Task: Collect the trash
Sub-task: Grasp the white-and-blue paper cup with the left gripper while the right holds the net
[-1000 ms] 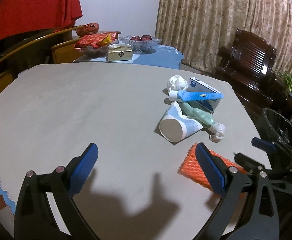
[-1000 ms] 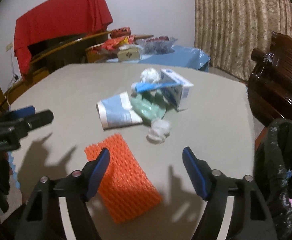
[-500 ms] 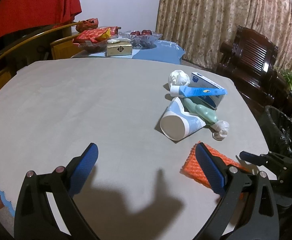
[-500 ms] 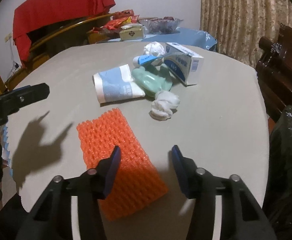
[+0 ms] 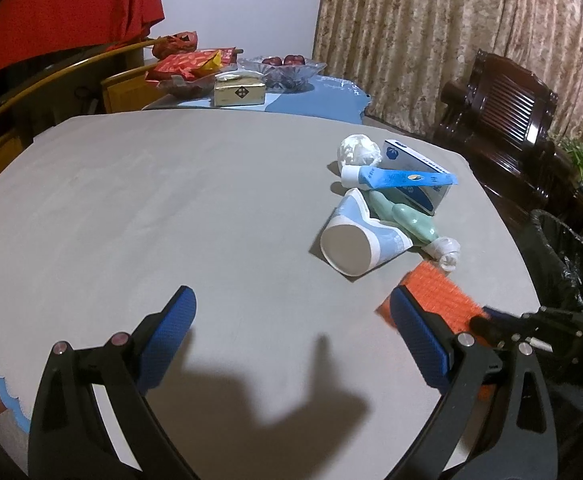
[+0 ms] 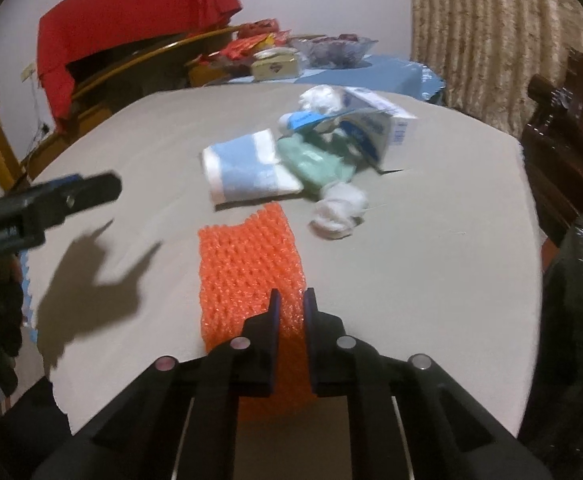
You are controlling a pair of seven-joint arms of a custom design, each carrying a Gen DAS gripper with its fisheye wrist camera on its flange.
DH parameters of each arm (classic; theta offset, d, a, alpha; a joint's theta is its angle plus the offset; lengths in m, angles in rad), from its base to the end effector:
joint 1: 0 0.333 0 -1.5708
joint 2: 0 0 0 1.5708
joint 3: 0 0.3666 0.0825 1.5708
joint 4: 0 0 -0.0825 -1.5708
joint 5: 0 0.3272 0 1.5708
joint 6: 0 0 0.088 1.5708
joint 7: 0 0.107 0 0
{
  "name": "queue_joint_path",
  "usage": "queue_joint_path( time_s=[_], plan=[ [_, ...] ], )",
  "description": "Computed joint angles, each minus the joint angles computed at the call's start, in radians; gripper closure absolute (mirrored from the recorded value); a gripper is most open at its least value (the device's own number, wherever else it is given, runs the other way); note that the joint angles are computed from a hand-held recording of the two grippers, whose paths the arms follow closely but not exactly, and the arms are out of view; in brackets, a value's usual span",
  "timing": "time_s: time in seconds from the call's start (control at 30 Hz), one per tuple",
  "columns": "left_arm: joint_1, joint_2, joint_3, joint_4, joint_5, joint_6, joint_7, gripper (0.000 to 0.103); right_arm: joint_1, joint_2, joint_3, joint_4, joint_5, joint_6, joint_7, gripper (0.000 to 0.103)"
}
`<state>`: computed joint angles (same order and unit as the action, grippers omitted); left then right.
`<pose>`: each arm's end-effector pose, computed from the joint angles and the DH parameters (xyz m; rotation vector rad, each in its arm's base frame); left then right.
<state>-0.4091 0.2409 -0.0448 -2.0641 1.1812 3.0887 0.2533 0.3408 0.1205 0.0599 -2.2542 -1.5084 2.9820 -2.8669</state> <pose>0.4794 -0.3162 0.4608 -1.5307 2.0542 -0.9542 0.4322 0.2579 0.4262 -1.7295 1.7363 -0.5644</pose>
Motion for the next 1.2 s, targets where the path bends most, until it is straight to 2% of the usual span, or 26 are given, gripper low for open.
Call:
queue_joint_path(
  time_s=[0.27, 0.53, 1.0, 1.1, 1.2],
  plan=[
    [-0.015, 0.032, -0.005, 0.030, -0.060, 0.008, 0.057, 0.008, -0.032, -0.070, -0.005, -0.032, -0.034, -0.048, 0.079, 0.092],
    [-0.053, 0.110, -0.001, 0.112, -0.226, -0.001, 0.235, 0.008, -0.074, -0.113, -0.009, -0.064, 0.002, -0.089, 0.074, 0.092],
    [-0.004, 0.277, -0.116, 0.284, -0.579, -0.095, 0.668, 0.008, -0.110, -0.057, -0.034, -0.027, 0.025, -0.059, 0.066, 0.092],
    [0.030, 0.304, -0.169, 0.303, -0.658, -0.106, 0.757, 0.008, -0.114, -0.045, -0.039, -0.019, 0.038, -0.051, 0.055, 0.092],
    [0.038, 0.321, -0.197, 0.318, -0.717, -0.123, 0.824, 0.008, -0.114, -0.037, -0.043, -0.015, 0.044, -0.047, 0.049, 0.092]
  ],
)
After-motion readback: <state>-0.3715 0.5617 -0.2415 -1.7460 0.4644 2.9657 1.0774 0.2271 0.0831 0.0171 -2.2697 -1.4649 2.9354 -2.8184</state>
